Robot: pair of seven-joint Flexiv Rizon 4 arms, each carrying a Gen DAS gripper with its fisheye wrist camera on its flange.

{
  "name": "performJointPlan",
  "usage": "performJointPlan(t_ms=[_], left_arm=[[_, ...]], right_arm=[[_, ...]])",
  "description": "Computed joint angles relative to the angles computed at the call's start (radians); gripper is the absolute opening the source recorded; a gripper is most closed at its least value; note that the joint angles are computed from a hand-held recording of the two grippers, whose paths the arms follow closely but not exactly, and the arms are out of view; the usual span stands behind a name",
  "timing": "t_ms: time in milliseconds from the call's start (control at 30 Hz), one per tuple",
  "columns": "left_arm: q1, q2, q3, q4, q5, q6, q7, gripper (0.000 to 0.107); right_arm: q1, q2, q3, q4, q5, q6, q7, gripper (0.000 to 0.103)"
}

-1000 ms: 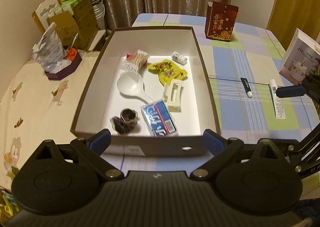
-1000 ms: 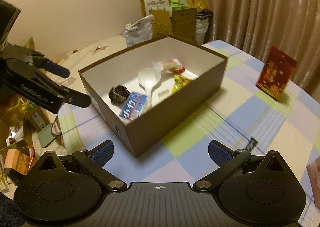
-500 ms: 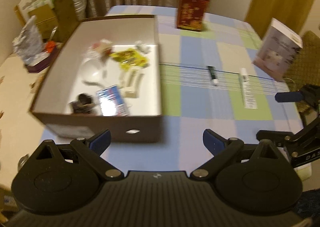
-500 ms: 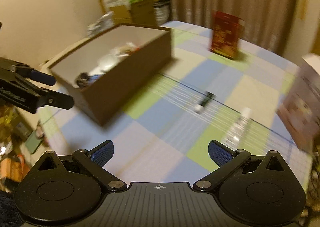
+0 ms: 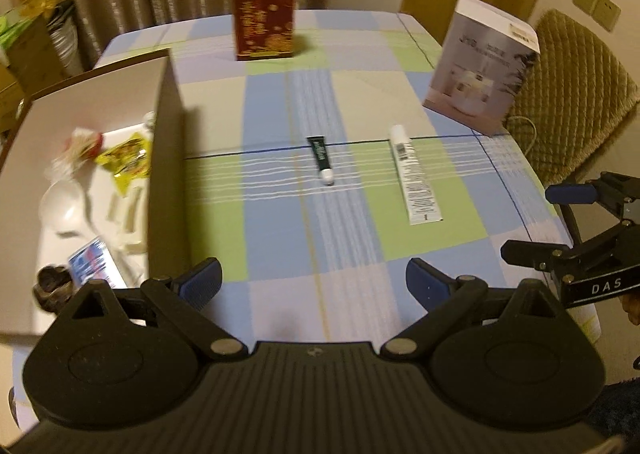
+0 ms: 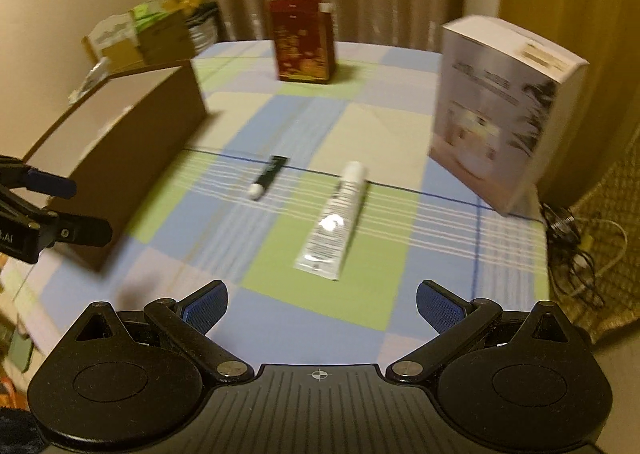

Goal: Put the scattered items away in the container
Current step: 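Move both open tools away from the box toward the tubes on the tablecloth, then grasp the green lip gel tube with the left tool while the right tool grasps the white lotion tube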

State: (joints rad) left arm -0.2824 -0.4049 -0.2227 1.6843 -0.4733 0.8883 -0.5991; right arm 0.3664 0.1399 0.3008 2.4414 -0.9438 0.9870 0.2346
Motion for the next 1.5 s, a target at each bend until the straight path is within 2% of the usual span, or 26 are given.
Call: performJointPlan(t_ms=[200,400,533,667,733,833,1067,1167,1233,1267,1300,1400,1500], left_arm=[[-0.033,-0.059,-0.004,-0.059,0.045,-0.014,-0.031,0.096],[-0.075,-0.138,0.005,-0.144,0.112,-0.016,-0.106,0.095],[-0.109,-0.206,0.016,-0.221,0.164,-0.007,-0.171,0.088],[-0.143,-0.283,0.034,-0.325,0.223,-0.037,-0.227,0.086],[-0.156,-0.318,0.040,-0.372,0.247,-0.055,-0.245,0.075],[-0.178,-0.372,0.054,-0.449,0.278,-0.089,-0.279,0.064],[-0.216,-0.487,0.068,-0.628,0.310,-0.165,-0.338,0.061],[-0.228,-0.550,0.071,-0.728,0.309,-0.223,-0.357,0.051],[-0.235,-0.586,0.077,-0.786,0.310,-0.254,-0.373,0.038],[-0.238,-0.600,0.077,-0.804,0.311,-0.257,-0.375,0.036],[-0.235,-0.602,0.071,-0.798,0.312,-0.234,-0.363,0.033],[-0.229,-0.601,0.065,-0.784,0.312,-0.204,-0.334,0.012],[-0.212,-0.585,0.063,-0.758,0.290,-0.214,-0.353,0.012]], right_arm=[[-0.028,-0.001,-0.018,0.023,-0.006,0.010,0.022,0.103],[-0.081,-0.030,-0.061,0.037,-0.078,0.083,0.040,0.103],[-0.115,-0.067,-0.094,0.032,-0.129,0.122,0.056,0.103],[-0.145,-0.104,-0.125,0.030,-0.150,0.176,0.044,0.103],[-0.160,-0.123,-0.141,0.029,-0.164,0.203,0.039,0.103],[-0.177,-0.151,-0.161,0.023,-0.173,0.223,0.043,0.103],[-0.225,-0.195,-0.210,0.003,-0.291,0.282,0.141,0.103],[-0.235,-0.211,-0.218,-0.013,-0.317,0.290,0.167,0.103],[-0.244,-0.218,-0.226,-0.018,-0.350,0.308,0.198,0.103],[-0.247,-0.222,-0.228,-0.021,-0.362,0.315,0.212,0.103],[-0.250,-0.226,-0.230,-0.024,-0.372,0.320,0.224,0.103],[-0.257,-0.244,-0.236,-0.037,-0.420,0.340,0.248,0.103],[-0.256,-0.269,-0.239,-0.059,-0.463,0.347,0.249,0.103]])
